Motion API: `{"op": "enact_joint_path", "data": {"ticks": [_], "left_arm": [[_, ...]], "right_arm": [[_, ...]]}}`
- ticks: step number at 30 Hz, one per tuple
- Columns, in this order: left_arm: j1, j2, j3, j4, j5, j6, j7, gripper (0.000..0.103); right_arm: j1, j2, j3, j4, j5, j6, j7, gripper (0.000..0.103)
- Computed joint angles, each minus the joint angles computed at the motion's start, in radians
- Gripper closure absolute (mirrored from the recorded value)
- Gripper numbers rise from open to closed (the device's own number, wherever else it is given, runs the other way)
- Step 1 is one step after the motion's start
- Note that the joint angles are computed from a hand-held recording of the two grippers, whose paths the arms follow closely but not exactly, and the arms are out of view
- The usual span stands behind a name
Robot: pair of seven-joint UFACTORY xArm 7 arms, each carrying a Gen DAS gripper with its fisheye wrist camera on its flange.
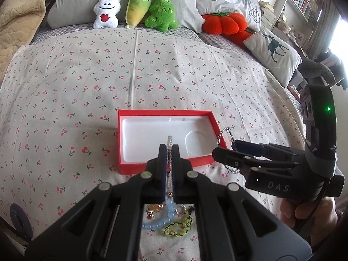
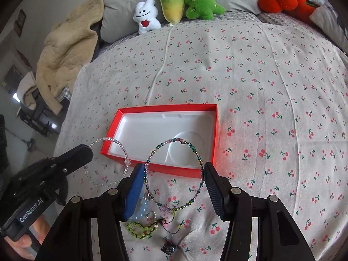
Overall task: Organize jewelry
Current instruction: 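Carry both bracelets into the red box and open both tools, then withdraw both tools from the red box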
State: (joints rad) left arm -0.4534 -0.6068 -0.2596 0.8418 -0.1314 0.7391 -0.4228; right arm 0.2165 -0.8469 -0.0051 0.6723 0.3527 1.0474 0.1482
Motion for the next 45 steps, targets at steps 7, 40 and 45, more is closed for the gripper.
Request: {"op": "enact_joint_path", "data": {"ticks": [7,40,45], "left_arm": [[-0.022,0.108,0.044,0.022,-0.078,-0.158,0.023,0.098],[0.083,-0.069,-0.023,-0.081,0.114,0.055,-0.131,0.014],[0.059,-0.142,-0.036,-0.117,0.115,0.155,-0.137,0.002]], "right_arm": [[0.007,0.072,-0.024,0.012,0.019,-0.080,-0.056,0.046],[-0.016,-0.002,0.010,0.009,-0.037,-0.014,-0.042,0.018],[-0.023,-0.108,0.029,-0.035,-0.069,0.036,-0.015,0.012]]}}
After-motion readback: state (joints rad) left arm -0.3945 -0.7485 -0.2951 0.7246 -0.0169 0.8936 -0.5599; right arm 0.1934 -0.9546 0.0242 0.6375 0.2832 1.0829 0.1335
